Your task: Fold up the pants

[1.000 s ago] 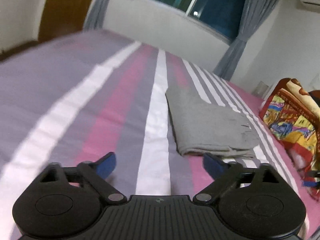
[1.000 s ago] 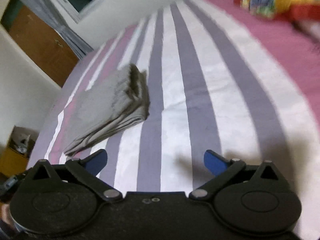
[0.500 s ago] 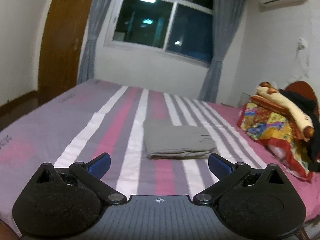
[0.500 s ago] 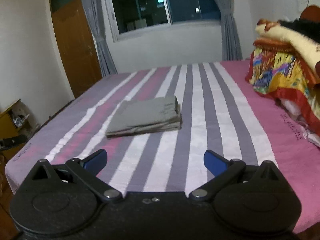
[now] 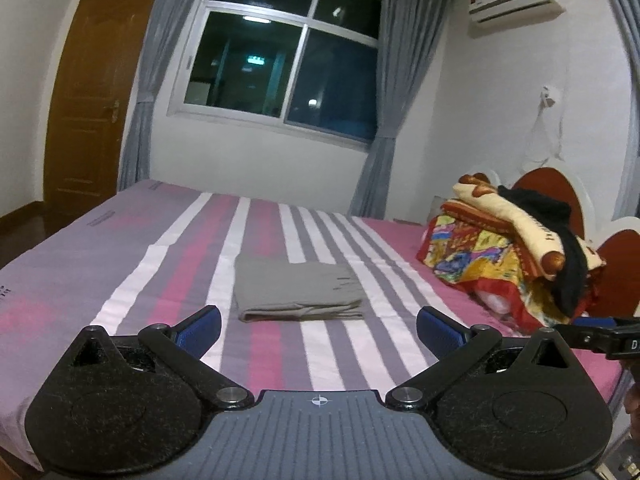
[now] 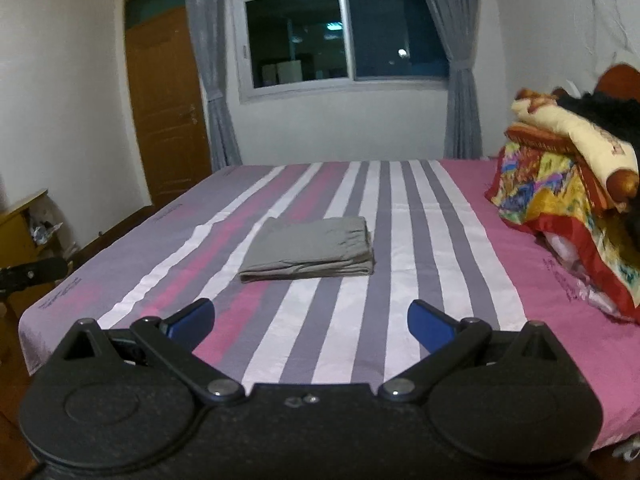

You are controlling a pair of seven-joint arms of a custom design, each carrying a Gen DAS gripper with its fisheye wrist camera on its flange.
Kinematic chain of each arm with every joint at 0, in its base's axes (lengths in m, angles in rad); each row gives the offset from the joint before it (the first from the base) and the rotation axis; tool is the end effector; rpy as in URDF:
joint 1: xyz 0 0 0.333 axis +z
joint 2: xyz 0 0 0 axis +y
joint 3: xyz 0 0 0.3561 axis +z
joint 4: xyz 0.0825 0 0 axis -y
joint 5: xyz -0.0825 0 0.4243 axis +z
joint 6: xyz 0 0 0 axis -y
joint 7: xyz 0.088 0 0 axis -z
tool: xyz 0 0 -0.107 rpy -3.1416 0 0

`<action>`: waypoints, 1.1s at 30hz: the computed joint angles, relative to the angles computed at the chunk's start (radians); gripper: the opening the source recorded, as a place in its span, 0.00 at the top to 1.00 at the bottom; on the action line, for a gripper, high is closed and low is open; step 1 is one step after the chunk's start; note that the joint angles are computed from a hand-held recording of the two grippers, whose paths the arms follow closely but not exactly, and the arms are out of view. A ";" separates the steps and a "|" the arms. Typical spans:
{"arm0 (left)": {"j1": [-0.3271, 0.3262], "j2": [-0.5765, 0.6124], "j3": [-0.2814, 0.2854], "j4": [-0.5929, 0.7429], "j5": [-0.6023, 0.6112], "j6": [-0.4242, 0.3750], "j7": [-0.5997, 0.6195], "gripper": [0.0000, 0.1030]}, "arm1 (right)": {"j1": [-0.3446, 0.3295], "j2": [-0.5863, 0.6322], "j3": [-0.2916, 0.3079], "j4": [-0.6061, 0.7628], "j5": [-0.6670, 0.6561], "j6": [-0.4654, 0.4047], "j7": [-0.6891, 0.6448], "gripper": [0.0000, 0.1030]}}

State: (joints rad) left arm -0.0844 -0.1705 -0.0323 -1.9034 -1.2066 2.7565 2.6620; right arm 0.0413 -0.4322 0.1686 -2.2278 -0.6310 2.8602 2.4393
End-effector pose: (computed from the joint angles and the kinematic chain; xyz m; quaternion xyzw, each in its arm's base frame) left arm 0.5861 -0.0316 0.7042 -0.4771 0.6436 -0.5406 0.2569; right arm 0.4732 0.1517 0.6857 -0.5598 0.6318 -0.3642 0.3936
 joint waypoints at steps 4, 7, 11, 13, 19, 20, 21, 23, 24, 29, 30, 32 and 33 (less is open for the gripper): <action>-0.023 -0.080 0.009 -0.076 -0.047 0.015 0.059 0.00 | -0.001 -0.047 0.021 -0.035 -0.006 0.013 0.018 0.00; -0.040 -0.147 0.021 -0.141 -0.049 0.018 0.062 0.00 | -0.023 -0.088 0.057 -0.066 -0.024 0.025 0.060 0.00; -0.074 -0.228 0.049 -0.217 -0.061 0.018 0.065 0.00 | -0.059 -0.145 0.112 -0.111 -0.051 0.048 0.140 0.00; -0.093 -0.253 0.056 -0.240 -0.063 0.030 0.081 0.00 | -0.077 -0.167 0.143 -0.122 -0.068 0.054 0.170 0.00; -0.139 -0.274 0.075 -0.258 -0.087 0.038 0.130 0.00 | -0.105 -0.161 0.195 -0.082 -0.123 0.038 0.200 0.00; -0.142 -0.272 0.078 -0.256 -0.089 0.037 0.132 0.00 | -0.107 -0.154 0.199 -0.072 -0.133 0.037 0.204 0.00; -0.145 -0.269 0.081 -0.254 -0.095 0.038 0.137 0.00 | -0.108 -0.147 0.203 -0.063 -0.143 0.032 0.206 0.00; -0.145 -0.264 0.086 -0.248 -0.104 0.037 0.140 0.00 | -0.114 -0.136 0.213 -0.048 -0.169 0.022 0.216 0.00; -0.143 -0.263 0.086 -0.247 -0.105 0.038 0.137 0.00 | -0.114 -0.132 0.215 -0.044 -0.180 0.015 0.222 0.00; -0.136 -0.263 0.086 -0.247 -0.116 0.041 0.148 0.00 | -0.087 -0.127 0.200 -0.044 -0.209 -0.001 0.248 0.00; -0.137 -0.265 0.085 -0.248 -0.120 0.043 0.153 0.00 | -0.081 -0.129 0.195 -0.047 -0.212 -0.004 0.251 0.00; -0.137 -0.267 0.080 -0.249 -0.122 0.050 0.154 0.00 | -0.072 -0.133 0.191 -0.048 -0.220 -0.008 0.258 0.00; -0.138 -0.268 0.080 -0.249 -0.123 0.051 0.155 0.00 | -0.070 -0.133 0.189 -0.048 -0.225 -0.009 0.261 0.00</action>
